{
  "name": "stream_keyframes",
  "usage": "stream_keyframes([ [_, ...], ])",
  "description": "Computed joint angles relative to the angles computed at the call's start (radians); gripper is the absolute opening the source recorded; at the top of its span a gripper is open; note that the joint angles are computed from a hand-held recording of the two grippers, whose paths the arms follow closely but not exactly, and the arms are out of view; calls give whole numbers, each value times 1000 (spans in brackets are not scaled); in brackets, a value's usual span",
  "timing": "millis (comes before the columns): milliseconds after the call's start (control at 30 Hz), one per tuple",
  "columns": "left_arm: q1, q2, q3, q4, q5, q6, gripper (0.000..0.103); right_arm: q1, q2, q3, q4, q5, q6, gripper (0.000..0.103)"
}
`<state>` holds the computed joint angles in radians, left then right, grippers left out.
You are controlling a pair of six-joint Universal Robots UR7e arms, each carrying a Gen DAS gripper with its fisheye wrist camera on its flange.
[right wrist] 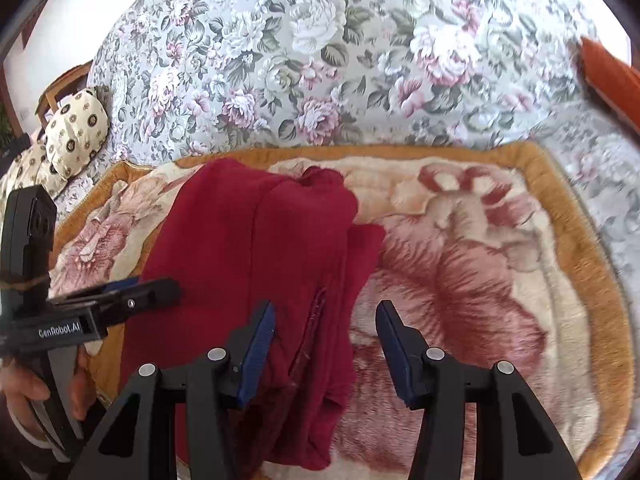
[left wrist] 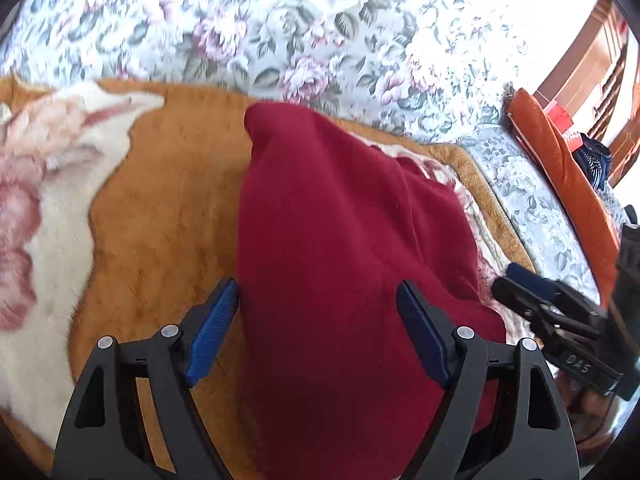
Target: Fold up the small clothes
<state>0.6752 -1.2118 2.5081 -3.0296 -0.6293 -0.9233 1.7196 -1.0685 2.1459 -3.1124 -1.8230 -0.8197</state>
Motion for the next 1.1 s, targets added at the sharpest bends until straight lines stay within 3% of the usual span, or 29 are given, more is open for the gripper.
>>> stream_keyframes([
  [100, 14, 12, -11, 0, -2, 35, 81, 0, -31, 29, -52, -6, -21, 50],
  [267, 19, 1, -9, -5, -8, 54, 81, -38, -93, 36, 39, 56, 73, 50],
  [500, 18, -9, 7, -39, -5, 52, 81, -18, -53, 70, -187, -86, 43, 50],
  [633, 20, -13, 8, -46, -11, 56, 81, -17, -21, 80, -335, -151, -34, 50],
  [1000, 13, -13, 10, -52, -3, 62, 81, 0, 46, 102, -553, -222, -206, 50],
  [1100, 9, -16, 15, -67, 2, 61, 81, 12, 92, 102, -664, -256, -310, 50],
])
